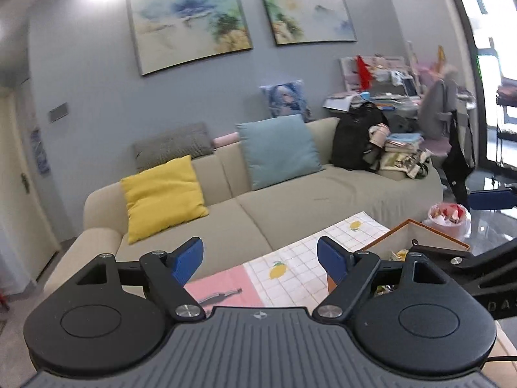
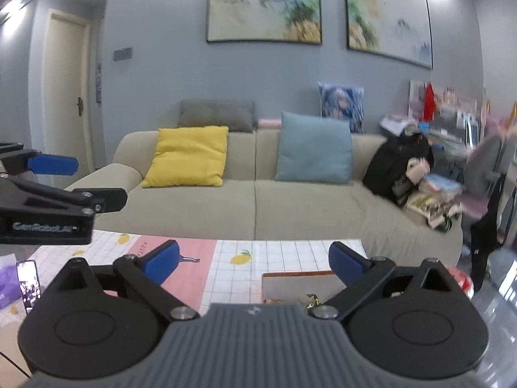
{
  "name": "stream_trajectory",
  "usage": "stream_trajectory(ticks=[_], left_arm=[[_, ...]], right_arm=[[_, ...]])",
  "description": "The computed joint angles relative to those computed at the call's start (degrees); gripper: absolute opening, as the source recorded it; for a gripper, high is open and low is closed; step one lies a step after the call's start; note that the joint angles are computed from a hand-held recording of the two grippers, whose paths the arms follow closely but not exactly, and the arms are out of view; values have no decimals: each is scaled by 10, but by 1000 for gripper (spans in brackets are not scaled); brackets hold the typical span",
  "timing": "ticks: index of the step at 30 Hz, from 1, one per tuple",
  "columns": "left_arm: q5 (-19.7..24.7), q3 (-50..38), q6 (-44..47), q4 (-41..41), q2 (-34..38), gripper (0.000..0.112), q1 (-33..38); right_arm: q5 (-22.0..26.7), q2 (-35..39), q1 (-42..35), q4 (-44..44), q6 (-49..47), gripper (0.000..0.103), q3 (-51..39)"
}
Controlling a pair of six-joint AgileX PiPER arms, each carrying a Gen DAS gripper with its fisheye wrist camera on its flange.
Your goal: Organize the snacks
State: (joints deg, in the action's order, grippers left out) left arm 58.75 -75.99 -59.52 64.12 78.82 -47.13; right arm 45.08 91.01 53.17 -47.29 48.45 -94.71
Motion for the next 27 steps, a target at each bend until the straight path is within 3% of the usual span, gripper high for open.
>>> stream_trajectory(ticks=[7, 16, 22, 27], left_arm=[[50, 111, -116, -9, -62, 94, -28], [107, 165, -179, -49, -70, 94, -51], [107, 189, -203, -82, -69, 94, -56], [106, 191, -203, -109, -72, 94, -52]], right_arm=[[40, -35, 84, -106, 127, 100, 102], [74, -7, 92, -83, 166, 100, 119], [85, -1, 111, -121, 239, 100, 142], [85, 8, 108, -103, 225, 100, 137]])
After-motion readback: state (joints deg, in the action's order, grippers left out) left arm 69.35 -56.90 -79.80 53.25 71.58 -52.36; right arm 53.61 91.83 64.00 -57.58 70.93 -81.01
